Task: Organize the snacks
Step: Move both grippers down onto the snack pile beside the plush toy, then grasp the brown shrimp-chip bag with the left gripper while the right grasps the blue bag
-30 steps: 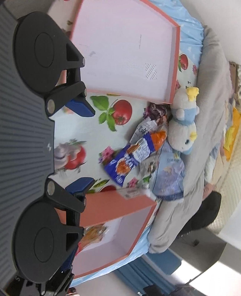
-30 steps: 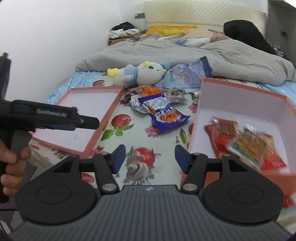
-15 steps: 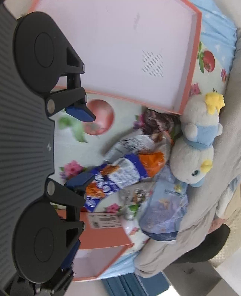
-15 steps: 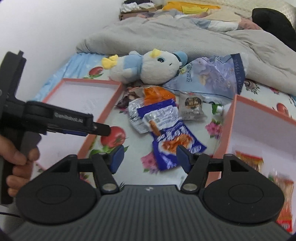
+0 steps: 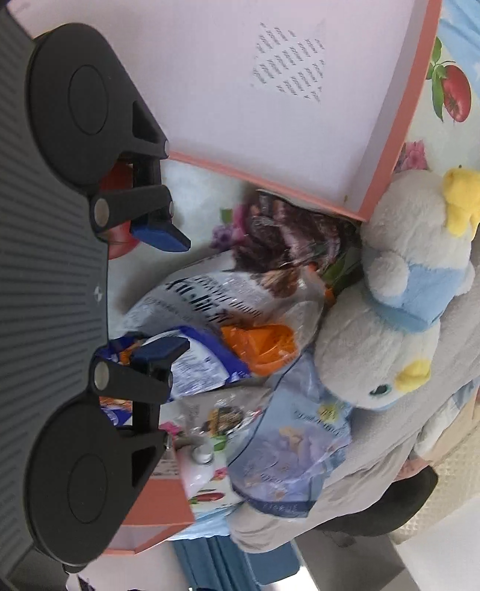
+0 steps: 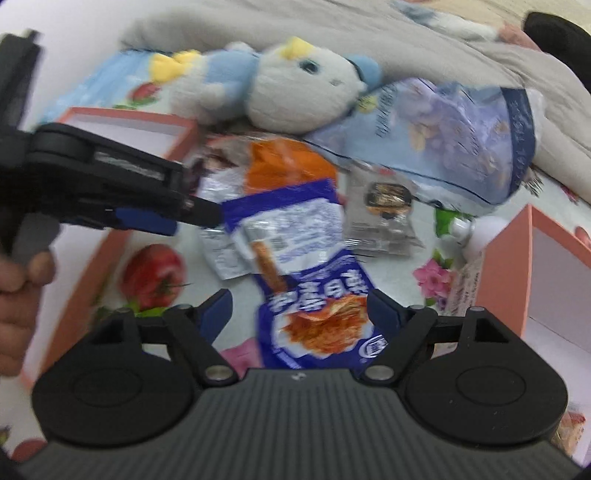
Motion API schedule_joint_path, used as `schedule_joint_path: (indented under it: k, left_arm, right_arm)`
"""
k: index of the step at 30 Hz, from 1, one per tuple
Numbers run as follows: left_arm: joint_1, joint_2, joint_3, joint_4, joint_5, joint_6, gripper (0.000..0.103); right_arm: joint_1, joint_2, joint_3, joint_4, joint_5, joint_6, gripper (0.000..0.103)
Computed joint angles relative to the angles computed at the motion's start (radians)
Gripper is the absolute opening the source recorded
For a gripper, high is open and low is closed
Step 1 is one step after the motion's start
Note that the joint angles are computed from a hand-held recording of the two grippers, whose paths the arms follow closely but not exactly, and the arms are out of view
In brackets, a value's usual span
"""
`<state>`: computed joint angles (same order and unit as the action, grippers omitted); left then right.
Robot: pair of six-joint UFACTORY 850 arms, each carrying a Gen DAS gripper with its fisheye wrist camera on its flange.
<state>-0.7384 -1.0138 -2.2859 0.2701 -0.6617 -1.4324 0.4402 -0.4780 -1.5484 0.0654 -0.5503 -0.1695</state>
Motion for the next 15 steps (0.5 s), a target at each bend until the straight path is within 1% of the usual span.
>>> schedule_joint_path:
  k: [2, 4, 5, 7, 9, 12, 15]
  left_arm:
    - [0.004, -0.013, -0.011, 0.025, -0.004, -0.025, 0.057]
    - [0.006, -0.008, 0.005, 0.070, 0.015, -0.064, 0.057]
    - [0.007, -0.005, 0.014, 0.095, 0.022, -0.088, 0.057]
    - [0.008, -0.019, -0.008, 0.124, 0.006, -0.113, 0.057]
    - [0.008, -0.041, -0.045, 0.141, -0.010, -0.123, 0.057]
    - [0.005, -0.092, -0.135, 0.146, -0.075, -0.098, 0.057]
    - [-0.001, -0.097, -0.143, 0.170, -0.089, -0.114, 0.057]
  right_arm:
    - [0.012, -0.016, -0.010, -0.076, 0.009, 0.042, 0.081]
    - [0.019, -0.023, -0.014, -0.139, 0.024, 0.086, 0.081]
    - [0.019, -0.035, -0.024, -0.154, 0.022, 0.094, 0.081]
    - [0.018, -0.065, -0.058, -0.181, -0.008, 0.115, 0.081]
    - [0.010, -0.083, -0.082, -0.132, -0.019, 0.095, 0.081]
    - [0.002, -0.095, -0.100, -0.051, -0.021, 0.044, 0.081]
    - [-0.007, -0.094, -0.092, 0.060, -0.012, -0.051, 0.081]
